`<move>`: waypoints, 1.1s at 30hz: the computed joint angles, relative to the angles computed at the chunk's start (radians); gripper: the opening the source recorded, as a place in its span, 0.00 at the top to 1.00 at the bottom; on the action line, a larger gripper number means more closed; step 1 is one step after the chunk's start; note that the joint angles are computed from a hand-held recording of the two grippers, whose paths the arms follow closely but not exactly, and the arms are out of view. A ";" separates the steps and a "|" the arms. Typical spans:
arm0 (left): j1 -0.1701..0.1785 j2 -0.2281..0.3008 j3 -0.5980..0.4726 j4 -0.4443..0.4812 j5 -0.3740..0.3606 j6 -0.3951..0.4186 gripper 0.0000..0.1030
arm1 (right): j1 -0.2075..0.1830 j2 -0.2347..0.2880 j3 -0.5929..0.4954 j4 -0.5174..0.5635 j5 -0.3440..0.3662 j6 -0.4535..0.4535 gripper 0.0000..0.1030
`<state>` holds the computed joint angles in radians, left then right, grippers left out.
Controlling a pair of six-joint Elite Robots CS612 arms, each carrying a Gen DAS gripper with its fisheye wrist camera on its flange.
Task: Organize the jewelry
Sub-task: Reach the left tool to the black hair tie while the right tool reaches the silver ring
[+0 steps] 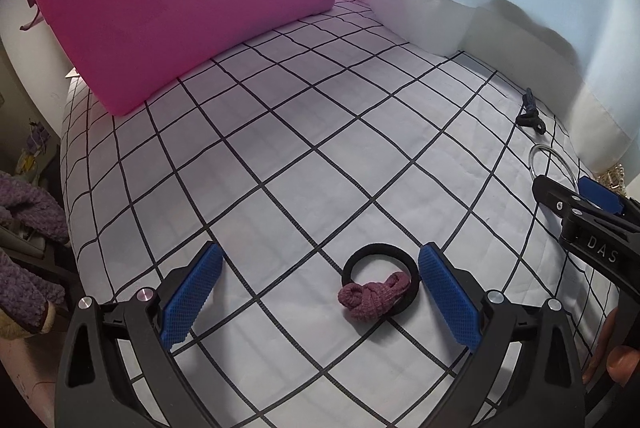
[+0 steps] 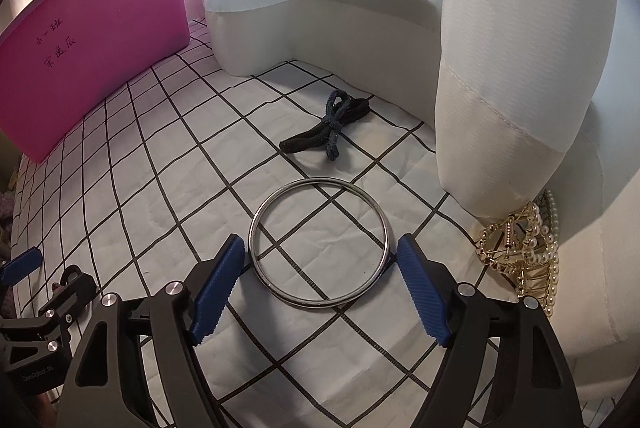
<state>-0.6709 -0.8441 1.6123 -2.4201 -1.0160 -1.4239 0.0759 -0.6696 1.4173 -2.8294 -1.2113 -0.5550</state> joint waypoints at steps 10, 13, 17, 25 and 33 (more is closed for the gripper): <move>-0.013 0.000 -0.029 0.133 0.008 -0.200 0.06 | 0.001 0.001 -0.001 0.006 0.007 -0.032 0.26; -0.014 0.002 -0.038 0.162 0.007 -0.237 0.05 | -0.002 -0.001 0.006 -0.004 0.015 -0.038 0.26; -0.011 0.003 -0.046 0.179 -0.005 -0.257 0.06 | -0.004 -0.003 0.007 0.002 0.021 -0.051 0.27; -0.009 -0.005 -0.047 0.184 -0.032 -0.267 0.15 | -0.008 -0.014 0.025 -0.003 0.028 -0.066 0.33; -0.013 -0.015 -0.040 0.169 -0.020 -0.242 0.76 | -0.013 -0.016 0.027 -0.002 0.032 -0.071 0.33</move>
<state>-0.6838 -0.8595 1.5728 -2.2512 -1.0363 -1.6657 0.0633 -0.6854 1.4442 -2.8316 -1.1795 -0.6265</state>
